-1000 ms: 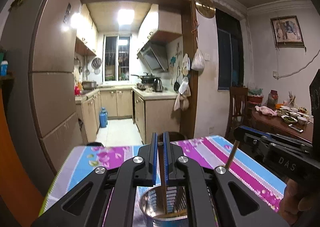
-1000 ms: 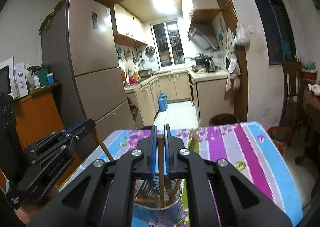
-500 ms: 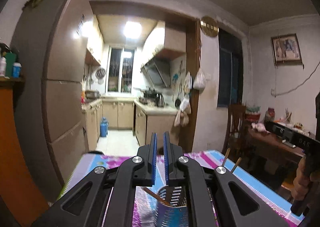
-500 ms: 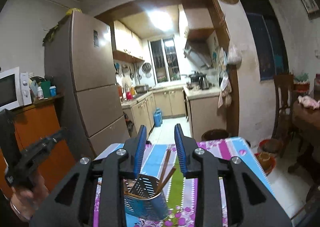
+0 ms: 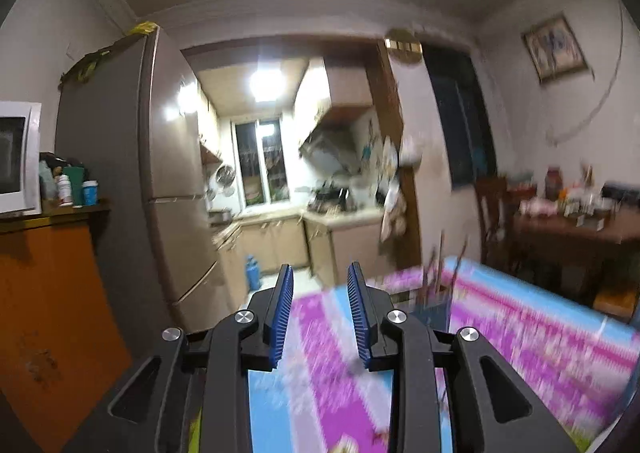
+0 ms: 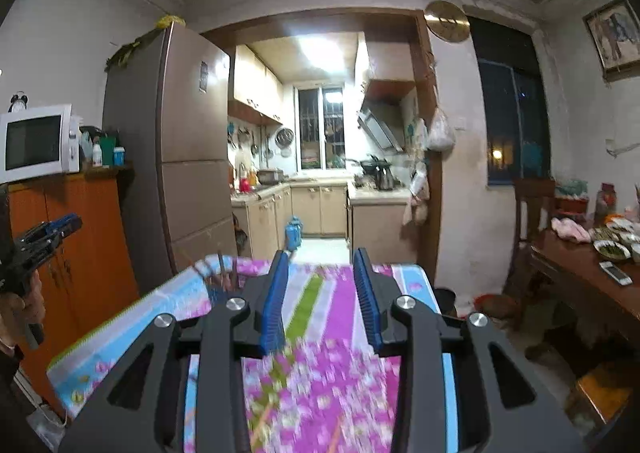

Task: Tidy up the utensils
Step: 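Move both open tools back down toward the chopsticks on the tablecloth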

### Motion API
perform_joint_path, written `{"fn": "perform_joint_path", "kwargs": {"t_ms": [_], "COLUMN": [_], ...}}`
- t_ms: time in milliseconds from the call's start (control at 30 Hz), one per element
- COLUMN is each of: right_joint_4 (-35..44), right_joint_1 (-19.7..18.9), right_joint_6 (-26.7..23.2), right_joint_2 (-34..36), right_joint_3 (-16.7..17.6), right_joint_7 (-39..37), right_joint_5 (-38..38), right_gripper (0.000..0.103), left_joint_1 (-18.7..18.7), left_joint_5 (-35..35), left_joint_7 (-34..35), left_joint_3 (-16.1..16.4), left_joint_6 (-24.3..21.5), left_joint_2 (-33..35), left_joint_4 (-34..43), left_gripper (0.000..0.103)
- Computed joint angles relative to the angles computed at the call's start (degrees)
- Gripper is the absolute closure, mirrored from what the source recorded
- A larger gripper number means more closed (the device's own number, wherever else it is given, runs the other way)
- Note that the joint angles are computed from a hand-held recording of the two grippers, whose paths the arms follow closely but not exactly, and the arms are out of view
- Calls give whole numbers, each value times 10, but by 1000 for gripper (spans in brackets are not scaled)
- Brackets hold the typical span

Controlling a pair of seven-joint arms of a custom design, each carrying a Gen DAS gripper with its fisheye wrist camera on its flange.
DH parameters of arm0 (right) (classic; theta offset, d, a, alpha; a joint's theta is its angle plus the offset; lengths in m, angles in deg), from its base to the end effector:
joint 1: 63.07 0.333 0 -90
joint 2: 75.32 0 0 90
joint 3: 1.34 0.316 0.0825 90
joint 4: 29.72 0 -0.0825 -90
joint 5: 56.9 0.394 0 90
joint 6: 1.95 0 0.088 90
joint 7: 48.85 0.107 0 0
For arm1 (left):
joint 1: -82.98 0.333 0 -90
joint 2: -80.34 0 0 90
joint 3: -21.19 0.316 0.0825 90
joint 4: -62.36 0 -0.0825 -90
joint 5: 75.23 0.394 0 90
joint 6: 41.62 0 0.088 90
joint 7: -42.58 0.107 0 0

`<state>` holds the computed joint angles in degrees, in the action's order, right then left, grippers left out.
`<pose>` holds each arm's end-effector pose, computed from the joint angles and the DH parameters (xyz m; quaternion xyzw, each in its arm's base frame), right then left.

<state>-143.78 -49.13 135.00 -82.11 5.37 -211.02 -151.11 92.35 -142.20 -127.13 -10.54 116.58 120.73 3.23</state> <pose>0.5426 0.1983 0.5775 -0.4066 0.6441 -0.5337 0.3675 0.7890 -0.0941 0.5644 -0.2484 0.6973 -0.5765 0.3458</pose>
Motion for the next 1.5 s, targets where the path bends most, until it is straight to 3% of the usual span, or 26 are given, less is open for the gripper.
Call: {"fn": "perform_joint_path", "kwargs": {"t_ms": [133, 233, 300, 367, 467, 567, 600, 700, 900, 1167, 1500], "right_joint_4": [-43, -57, -61, -51, -27, -10, -1, 17, 35, 41, 40], "right_joint_1": [17, 28, 35, 43, 56, 69, 76, 96, 123, 133, 140], "right_joint_6": [-59, -70, -65, -68, -56, -35, -40, -59, -86, -95, -103], "right_joint_2": [-12, -4, 9, 33, 72, 98, 108, 128, 145, 153, 153], "right_joint_3": [21, 27, 26, 24, 15, 5, 4, -1, -12, -18, -20], "right_joint_7": [-9, 11, 28, 37, 44, 47, 39, 7, -38, -59, -64], "right_joint_5": [39, 50, 57, 74, 102, 109, 112, 113, 109, 116, 105], "right_gripper": [69, 63, 62, 61, 51, 43, 36, 29, 14, 11, 11], "left_joint_1": [19, 2, -33, -83, -156, -178, -185, -202, -181, -144, -132], "left_joint_5": [-38, -61, -12, 76, 162, 192, 202, 227, 266, 320, 390], "left_joint_7": [60, 95, 27, -99, -235, -284, -300, -345, -376, -410, -472], "left_joint_3": [-4, 8, 45, 107, 187, 212, 222, 250, 230, 188, 179], "left_joint_6": [62, 128, 153, 162, 213, 246, 248, 249, 270, 297, 310], "left_joint_2": [-63, -89, -100, -105, -100, -95, -94, -95, -98, -97, -97], "left_joint_4": [-134, -202, -231, -247, -261, -268, -267, -270, -279, -291, -304], "left_gripper": [70, 67, 67, 66, 60, 57, 54, 52, 51, 50, 48]}}
